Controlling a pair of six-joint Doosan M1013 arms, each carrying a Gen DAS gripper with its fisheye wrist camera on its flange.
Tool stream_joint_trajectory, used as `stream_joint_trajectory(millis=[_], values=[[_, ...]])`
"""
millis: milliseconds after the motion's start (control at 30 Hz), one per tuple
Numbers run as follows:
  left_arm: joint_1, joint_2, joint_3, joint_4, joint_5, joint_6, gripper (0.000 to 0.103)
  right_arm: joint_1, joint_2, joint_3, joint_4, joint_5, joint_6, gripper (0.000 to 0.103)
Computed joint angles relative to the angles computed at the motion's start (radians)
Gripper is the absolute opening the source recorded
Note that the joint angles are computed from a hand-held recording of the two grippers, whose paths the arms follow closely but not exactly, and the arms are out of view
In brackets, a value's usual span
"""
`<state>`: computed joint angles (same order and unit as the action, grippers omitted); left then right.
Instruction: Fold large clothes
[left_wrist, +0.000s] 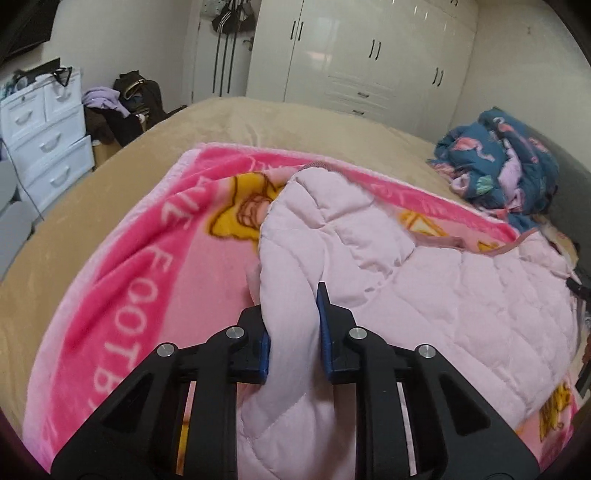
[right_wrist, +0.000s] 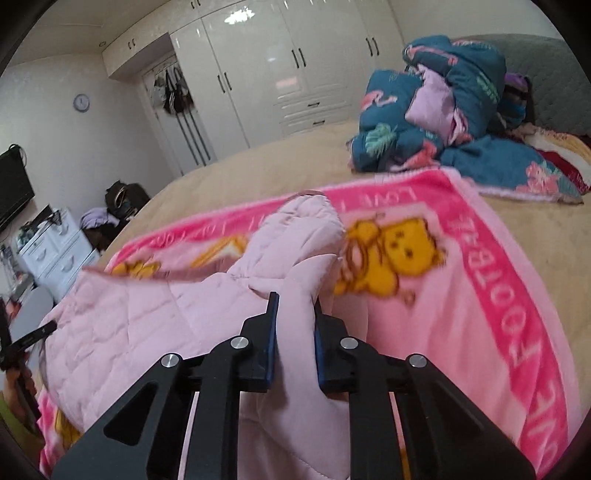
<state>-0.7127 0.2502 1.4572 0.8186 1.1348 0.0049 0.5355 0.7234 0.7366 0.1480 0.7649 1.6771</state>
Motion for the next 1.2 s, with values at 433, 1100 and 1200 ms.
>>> stream_joint_trajectory(millis=[433, 1100, 1200], values=[[0.019, 0.031, 0.008, -0.07, 0.037, 0.004, 0.024, -0.003, 0.084, -0.075, -0.061, 0.143, 0.116, 0.019], [-0.077, -0.015, -0.006, -0.024, 0.157, -0.071, 0.094, -0.031, -0.192, 0.336, 0.078, -0.142, 0.117, 0.098], [-0.093, -0.022, 0.0, -0.035, 0.164, -0.087, 0.094, -0.029, -0.225, 0.381, 0.093, -0.159, 0.097, 0.098]])
